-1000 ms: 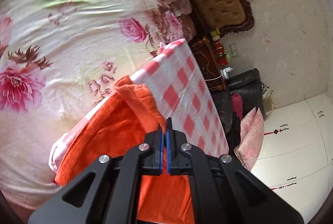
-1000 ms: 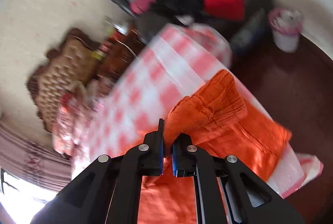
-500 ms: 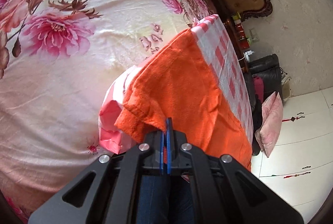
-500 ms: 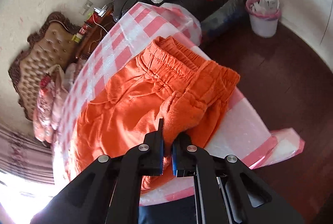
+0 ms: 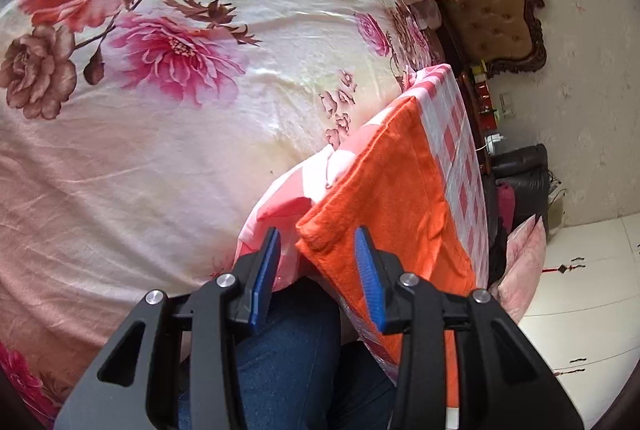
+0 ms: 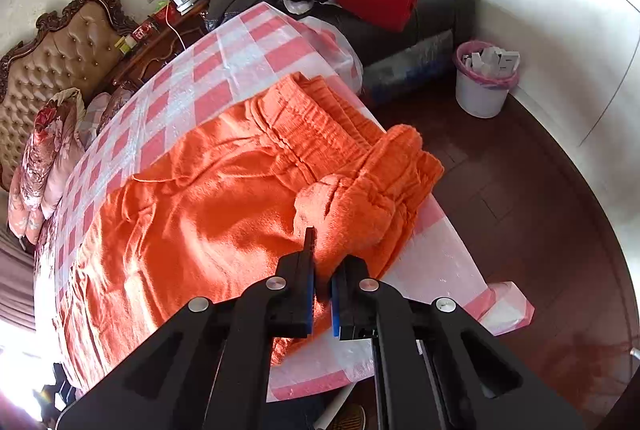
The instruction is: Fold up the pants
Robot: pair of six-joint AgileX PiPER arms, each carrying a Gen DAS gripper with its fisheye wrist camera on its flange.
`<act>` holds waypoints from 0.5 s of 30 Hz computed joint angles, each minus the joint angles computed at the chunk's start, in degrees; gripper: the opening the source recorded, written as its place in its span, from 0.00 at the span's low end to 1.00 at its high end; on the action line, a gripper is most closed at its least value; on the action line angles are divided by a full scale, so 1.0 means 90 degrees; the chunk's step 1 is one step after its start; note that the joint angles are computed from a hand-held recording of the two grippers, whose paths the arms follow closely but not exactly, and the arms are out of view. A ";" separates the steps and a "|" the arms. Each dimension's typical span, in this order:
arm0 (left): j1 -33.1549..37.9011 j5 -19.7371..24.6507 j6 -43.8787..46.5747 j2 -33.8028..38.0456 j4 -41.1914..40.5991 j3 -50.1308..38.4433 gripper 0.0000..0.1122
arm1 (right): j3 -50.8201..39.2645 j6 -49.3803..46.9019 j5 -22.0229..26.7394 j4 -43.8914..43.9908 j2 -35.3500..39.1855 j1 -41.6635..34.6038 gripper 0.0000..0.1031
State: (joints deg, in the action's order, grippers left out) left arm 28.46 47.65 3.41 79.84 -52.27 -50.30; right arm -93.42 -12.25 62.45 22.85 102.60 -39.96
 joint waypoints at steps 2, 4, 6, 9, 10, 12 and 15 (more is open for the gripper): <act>0.0335 0.0264 0.0776 0.0089 -0.0917 0.0407 0.35 | -0.0021 0.0013 0.0007 0.0010 -0.0001 0.0013 0.06; 0.0518 0.0598 0.1687 0.0445 -0.1936 0.0744 0.40 | -0.0075 0.0034 0.0055 0.0049 0.0014 0.0015 0.06; 0.0510 0.0672 0.2340 0.0801 -0.2725 0.0984 0.35 | -0.0213 0.0087 0.0153 0.0084 0.0075 0.0019 0.06; 0.0412 0.0637 0.2546 0.0725 -0.2951 0.0942 0.11 | -0.0461 0.0193 0.0288 0.0084 0.0204 0.0046 0.06; 0.0275 0.0471 0.2228 0.0519 -0.2527 0.0704 0.11 | -0.0568 0.0247 0.0301 0.0049 0.0248 0.0059 0.06; 0.0000 0.0404 0.1391 0.0469 -0.1488 -0.0127 0.10 | -0.0704 0.0318 0.0300 0.0002 0.0293 0.0096 0.06; -0.0451 0.0424 0.0421 0.1160 -0.0347 -0.1700 0.10 | -0.0692 0.0485 0.0109 -0.0191 0.0277 0.0274 0.06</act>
